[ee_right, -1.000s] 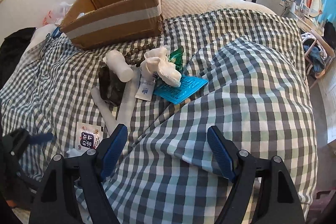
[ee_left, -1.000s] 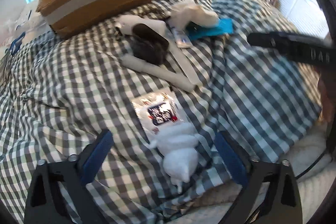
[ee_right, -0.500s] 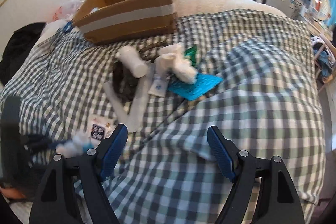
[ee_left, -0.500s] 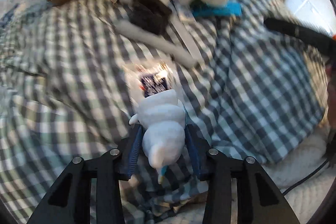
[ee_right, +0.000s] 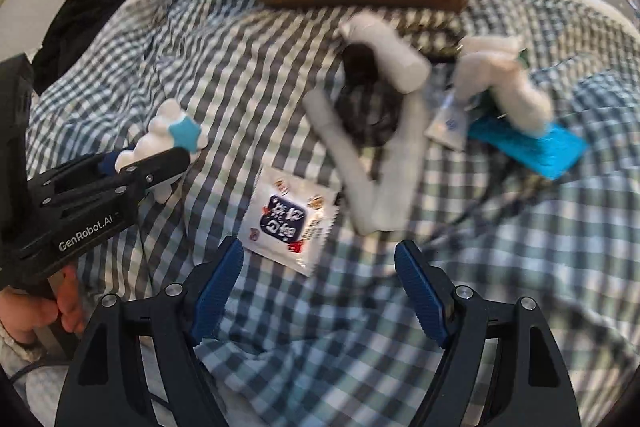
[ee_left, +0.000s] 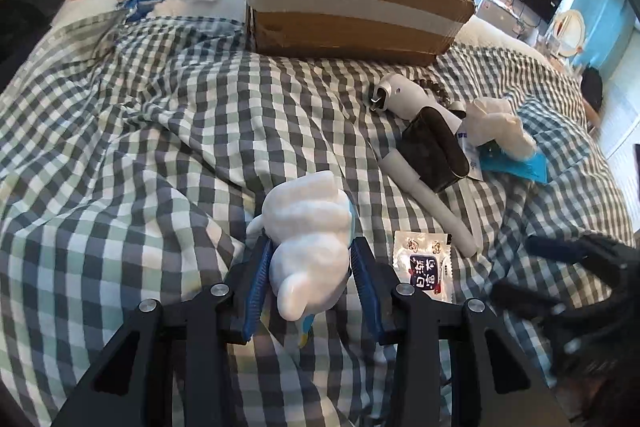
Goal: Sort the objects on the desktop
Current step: 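Grasp the white plush toy with the left gripper and lift it, then grasp the white snack packet with the right gripper while the left holds the plush toy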
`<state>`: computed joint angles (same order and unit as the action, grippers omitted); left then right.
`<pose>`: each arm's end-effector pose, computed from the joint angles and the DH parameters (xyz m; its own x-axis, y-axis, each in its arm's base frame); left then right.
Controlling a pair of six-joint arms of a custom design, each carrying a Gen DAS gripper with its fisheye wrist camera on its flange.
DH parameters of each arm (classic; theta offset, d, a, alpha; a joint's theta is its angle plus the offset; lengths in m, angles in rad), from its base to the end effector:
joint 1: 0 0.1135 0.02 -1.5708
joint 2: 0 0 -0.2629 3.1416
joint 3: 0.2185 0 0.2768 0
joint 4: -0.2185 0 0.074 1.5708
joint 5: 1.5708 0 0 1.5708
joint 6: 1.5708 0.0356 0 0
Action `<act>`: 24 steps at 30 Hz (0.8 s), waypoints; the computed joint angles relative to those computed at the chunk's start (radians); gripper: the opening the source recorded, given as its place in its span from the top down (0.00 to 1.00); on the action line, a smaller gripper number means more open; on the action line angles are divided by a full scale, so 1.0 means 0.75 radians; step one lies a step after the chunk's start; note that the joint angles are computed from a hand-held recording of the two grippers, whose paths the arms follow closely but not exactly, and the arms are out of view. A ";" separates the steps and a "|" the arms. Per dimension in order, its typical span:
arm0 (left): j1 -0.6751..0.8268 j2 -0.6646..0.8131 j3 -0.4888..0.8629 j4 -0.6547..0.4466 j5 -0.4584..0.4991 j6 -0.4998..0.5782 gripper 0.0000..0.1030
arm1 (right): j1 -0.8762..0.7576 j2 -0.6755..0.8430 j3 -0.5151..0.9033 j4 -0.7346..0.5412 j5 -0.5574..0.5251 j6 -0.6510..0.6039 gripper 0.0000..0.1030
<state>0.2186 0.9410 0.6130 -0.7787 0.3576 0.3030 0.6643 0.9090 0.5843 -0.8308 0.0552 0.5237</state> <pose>0.1866 0.0287 0.1997 -0.8482 0.0979 -0.5206 0.2126 0.9631 -0.1652 0.1413 0.1081 0.1913 -0.9229 -0.0885 -0.3746 -0.1576 0.9748 0.1581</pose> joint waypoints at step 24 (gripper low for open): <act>0.056 0.179 -0.017 0.124 0.133 0.058 0.59 | -0.063 0.585 0.134 0.230 -0.141 0.010 0.25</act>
<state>0.2606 1.0753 0.5999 -0.6859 0.4575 0.3468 0.6168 1.3475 0.6844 -0.6581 -0.0506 0.5312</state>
